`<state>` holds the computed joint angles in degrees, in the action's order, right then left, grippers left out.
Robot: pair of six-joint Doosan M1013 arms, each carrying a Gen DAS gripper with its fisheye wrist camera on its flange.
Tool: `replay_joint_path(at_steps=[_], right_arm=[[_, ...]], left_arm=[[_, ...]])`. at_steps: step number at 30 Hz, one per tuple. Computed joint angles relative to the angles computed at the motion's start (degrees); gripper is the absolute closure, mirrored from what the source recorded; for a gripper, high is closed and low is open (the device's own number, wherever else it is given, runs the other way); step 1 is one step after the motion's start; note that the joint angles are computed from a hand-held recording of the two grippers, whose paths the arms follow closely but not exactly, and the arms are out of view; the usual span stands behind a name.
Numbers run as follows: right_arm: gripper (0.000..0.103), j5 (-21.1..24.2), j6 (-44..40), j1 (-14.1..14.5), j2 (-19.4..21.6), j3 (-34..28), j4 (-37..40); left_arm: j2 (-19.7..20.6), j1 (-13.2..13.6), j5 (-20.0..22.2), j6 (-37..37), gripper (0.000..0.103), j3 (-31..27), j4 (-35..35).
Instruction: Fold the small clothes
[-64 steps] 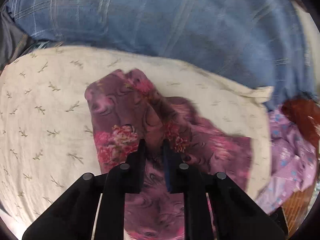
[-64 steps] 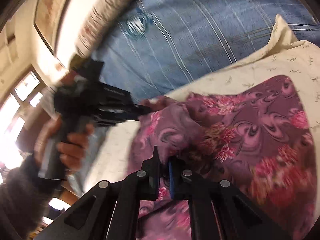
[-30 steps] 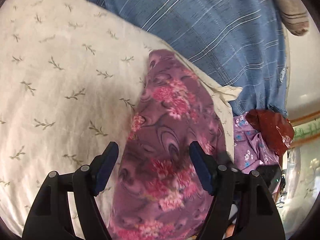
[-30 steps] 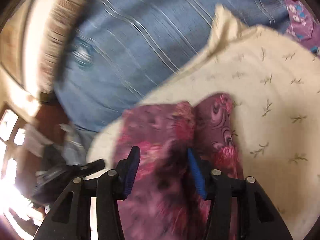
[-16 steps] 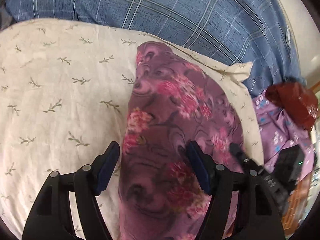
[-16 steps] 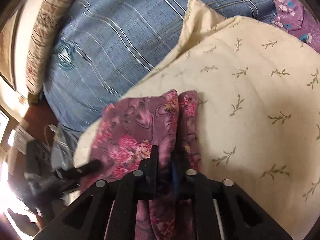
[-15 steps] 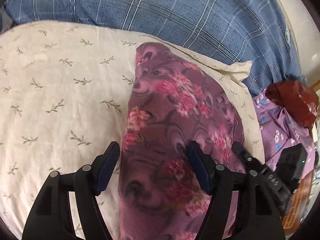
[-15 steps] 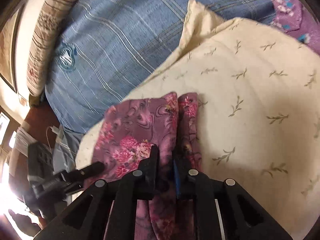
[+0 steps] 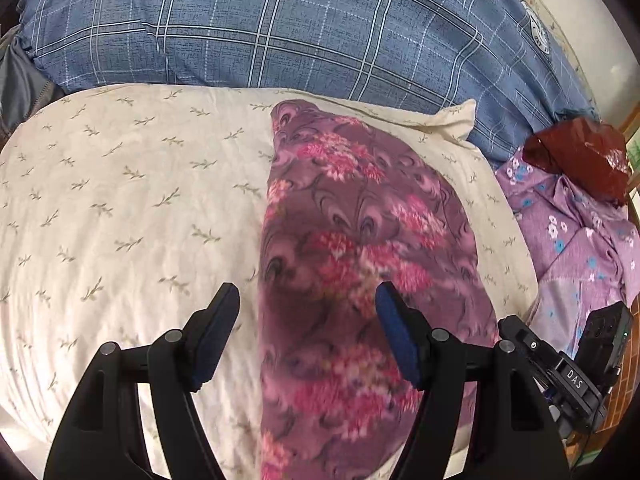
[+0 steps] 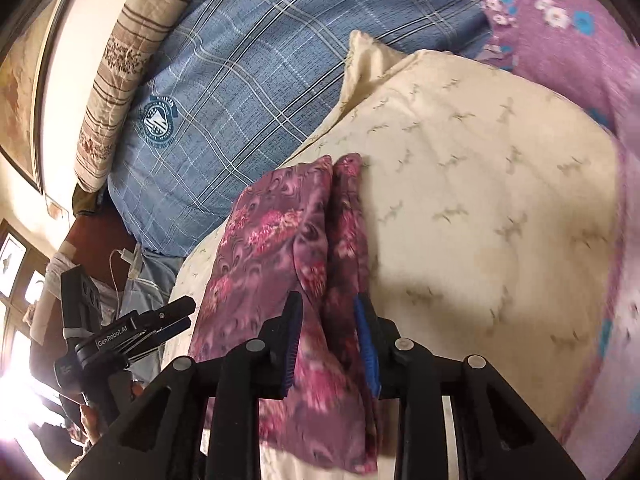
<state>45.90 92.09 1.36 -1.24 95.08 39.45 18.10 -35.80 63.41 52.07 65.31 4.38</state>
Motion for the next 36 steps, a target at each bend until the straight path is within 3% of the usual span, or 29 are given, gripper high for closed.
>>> replay_joint_path(at_steps=[3,5,9,10,12,16,20,22,25,27,29,30,33,36], right_arm=[[0.067,0.4,0.4,-0.3,-1.0,1.2,1.1],[0.059,0.8,-0.3,-0.2,-1.2,1.6,2.0],[0.055,1.6,-0.3,1.2,-0.3,1.3,1.1],[0.057,2.6,-1.2,1.6,0.3,0.8,1.3],[0.096,3.1,-4.6,3.1,0.7,-0.5,-0.1],[0.096,-1.2,-11.9,3.6,-2.1,0.1,2.2],[0.095,4.7,-1.5,4.4,0.5,-0.8,-11.8],[0.09,3.1,-2.6,3.4,-1.0,0.9,-7.4],[0.089,0.0,-8.0,3.0,-3.6,2.5,-3.0],[0.089,-0.3,-8.3,3.9,-3.9,2.7,-6.5],[0.091,3.3,-3.7,5.4,-2.2,1.6,-14.1],[0.092,5.3,-2.0,5.7,-1.3,1.4,-16.7],[0.09,4.9,-2.9,4.6,-1.8,1.6,-13.5],[0.087,0.9,-6.0,2.6,-2.6,0.9,-8.3]], left_arm=[[-1.4,0.3,0.1,0.7,0.032,1.8,-1.9],[-2.2,1.4,0.1,2.2,0.032,3.2,-6.7],[-2.8,2.4,1.0,3.0,0.032,5.4,-12.5],[-2.9,2.4,1.1,3.0,0.032,5.7,-13.1],[-3.3,2.3,1.3,3.7,0.032,6.3,-14.8],[-3.8,1.6,1.9,4.2,0.031,7.4,-13.7],[-3.2,2.4,3.7,4.2,0.03,8.1,-17.6],[-4.4,2.6,2.6,4.9,0.03,9.1,-19.0],[-5.6,1.3,1.6,5.7,0.03,9.7,-16.0],[-5.0,0.3,3.3,5.8,0.03,9.6,-13.5],[-3.8,0.2,5.4,6.3,0.03,9.8,-13.9],[-4.3,-0.3,4.0,6.1,0.03,10.4,-12.5],[-4.9,-0.3,4.1,10.7,0.03,9.5,-14.0],[-6.7,0.3,-1.2,12.3,0.03,9.6,-14.2]])
